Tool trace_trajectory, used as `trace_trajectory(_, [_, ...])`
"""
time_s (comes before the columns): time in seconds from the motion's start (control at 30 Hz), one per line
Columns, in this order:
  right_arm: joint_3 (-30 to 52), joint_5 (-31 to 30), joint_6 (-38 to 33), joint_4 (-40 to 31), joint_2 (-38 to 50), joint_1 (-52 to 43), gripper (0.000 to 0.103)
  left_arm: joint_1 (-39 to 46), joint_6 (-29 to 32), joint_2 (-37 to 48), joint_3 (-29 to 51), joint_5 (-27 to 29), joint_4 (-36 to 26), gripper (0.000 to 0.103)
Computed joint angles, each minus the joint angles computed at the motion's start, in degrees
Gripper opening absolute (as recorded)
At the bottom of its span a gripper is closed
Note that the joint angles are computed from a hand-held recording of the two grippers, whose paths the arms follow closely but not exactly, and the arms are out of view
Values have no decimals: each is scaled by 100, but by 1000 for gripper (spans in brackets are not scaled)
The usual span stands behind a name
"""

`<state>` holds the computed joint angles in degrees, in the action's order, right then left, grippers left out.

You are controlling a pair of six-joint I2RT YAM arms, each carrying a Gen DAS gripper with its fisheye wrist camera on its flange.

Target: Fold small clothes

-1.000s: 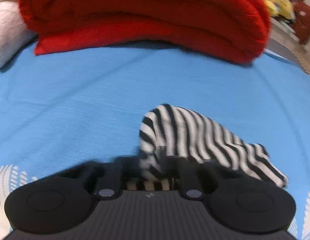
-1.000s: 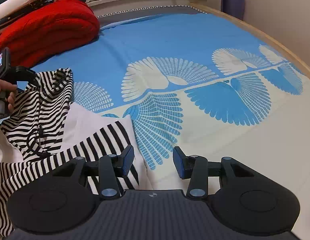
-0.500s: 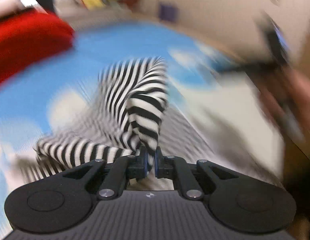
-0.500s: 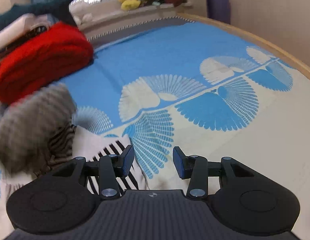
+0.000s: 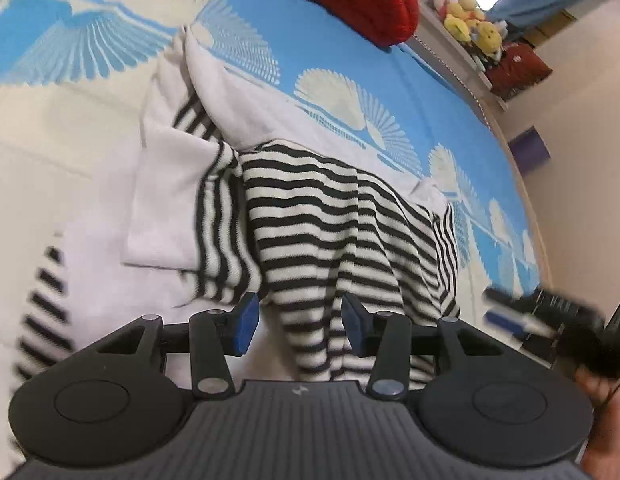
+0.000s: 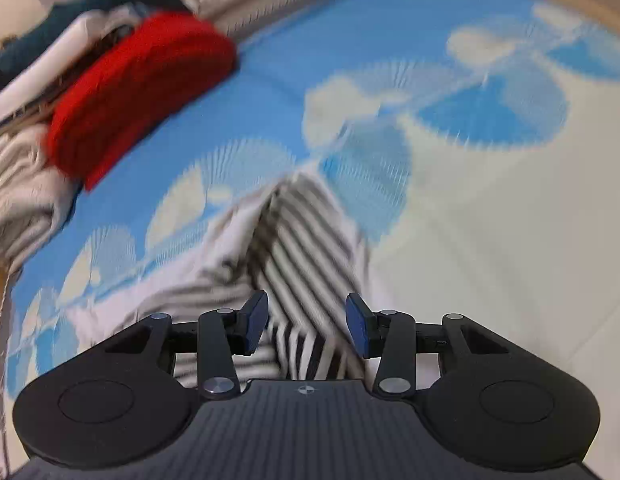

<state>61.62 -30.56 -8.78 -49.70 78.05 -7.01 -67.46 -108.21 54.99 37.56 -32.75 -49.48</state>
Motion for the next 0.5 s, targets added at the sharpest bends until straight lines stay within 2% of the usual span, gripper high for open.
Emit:
trace_trajectory(0.17, [-61,151,-301,-324,365,583,45,-15,-583,518,-455,312,1007,49])
trace_trajectory(0.2, [-126,213,-340,-327,387,710,46,73,-531,512,-518,355,1145,49])
trace_trajectory(0.33, [-319,504,-715,-357,491,1229,46,164,-419,520,-586,388,1203,44])
trace_trajectory(0.4, [-513,773,-787,-176,396,1497,45,261,-352,476,-675,479,1306,30])
trace_trajectory(0.43, [-575,866,-776,-95,343,1577,45,193,-431,408,-661,454,1205,16])
trace_trajectory(0.47, [-607,921,-770,-35,299,1630,33,219,-379,393,-705,454,1287,7])
trace_trajectory(0.5, [-626,901,-760,7,244,1646,11,236,-306,328,-735,420,1311,4])
